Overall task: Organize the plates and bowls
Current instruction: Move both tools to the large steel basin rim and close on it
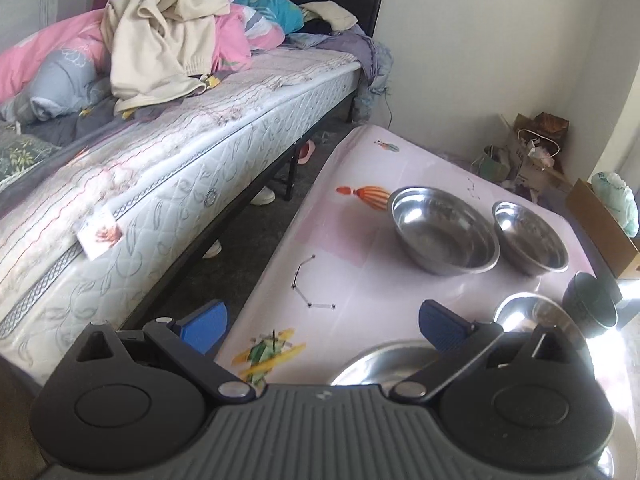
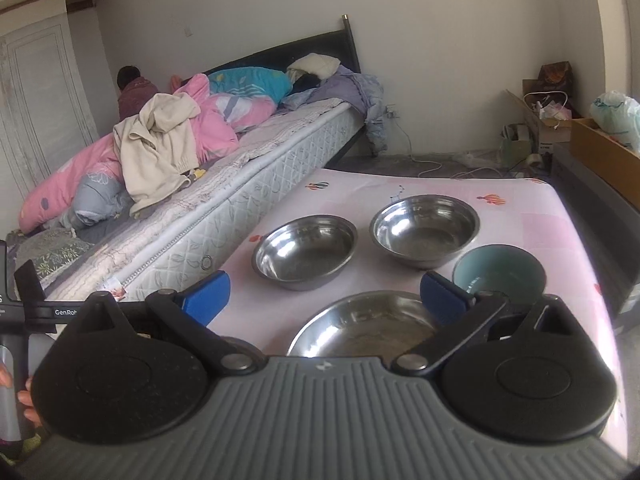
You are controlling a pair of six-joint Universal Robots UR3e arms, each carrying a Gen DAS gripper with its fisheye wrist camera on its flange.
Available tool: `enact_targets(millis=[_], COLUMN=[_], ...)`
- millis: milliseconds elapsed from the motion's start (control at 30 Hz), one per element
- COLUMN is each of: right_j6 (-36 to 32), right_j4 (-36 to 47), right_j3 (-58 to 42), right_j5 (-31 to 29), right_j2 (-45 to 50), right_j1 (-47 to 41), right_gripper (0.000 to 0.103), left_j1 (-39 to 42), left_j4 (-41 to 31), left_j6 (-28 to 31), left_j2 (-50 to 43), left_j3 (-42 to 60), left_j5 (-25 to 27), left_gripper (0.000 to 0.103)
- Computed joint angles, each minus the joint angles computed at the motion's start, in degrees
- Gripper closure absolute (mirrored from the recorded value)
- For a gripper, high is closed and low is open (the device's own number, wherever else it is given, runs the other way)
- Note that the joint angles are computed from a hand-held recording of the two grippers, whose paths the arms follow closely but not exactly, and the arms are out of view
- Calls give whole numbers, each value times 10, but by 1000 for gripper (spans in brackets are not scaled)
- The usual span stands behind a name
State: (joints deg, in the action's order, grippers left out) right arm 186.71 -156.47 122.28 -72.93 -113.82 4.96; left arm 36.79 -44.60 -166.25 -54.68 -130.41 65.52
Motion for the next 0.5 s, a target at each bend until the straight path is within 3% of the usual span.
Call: enact_targets(millis=[100, 200, 267, 400, 500], right_j6=[8, 12, 17, 23, 27], right_j4=[-35, -28, -13, 76, 135], right_j3=[-62, -156, -235, -396, -499], right_j5=[19, 27, 21, 18, 14], right_j2=[108, 223, 305, 443, 529], right_j1=[-1, 5, 17, 24, 29], right_gripper=[3, 10, 15, 38, 49], left_j1=[-42, -92, -118, -168, -187], left_j4=[128, 179, 173, 110, 78], left_j6=[-39, -50, -57, -73, -83], left_j2=[-134, -257, -323, -460, -532], left_j3=[33, 109, 169, 319, 397], left_j5=[12, 36, 49, 80, 83], left_gripper=[1, 4, 4, 4, 8])
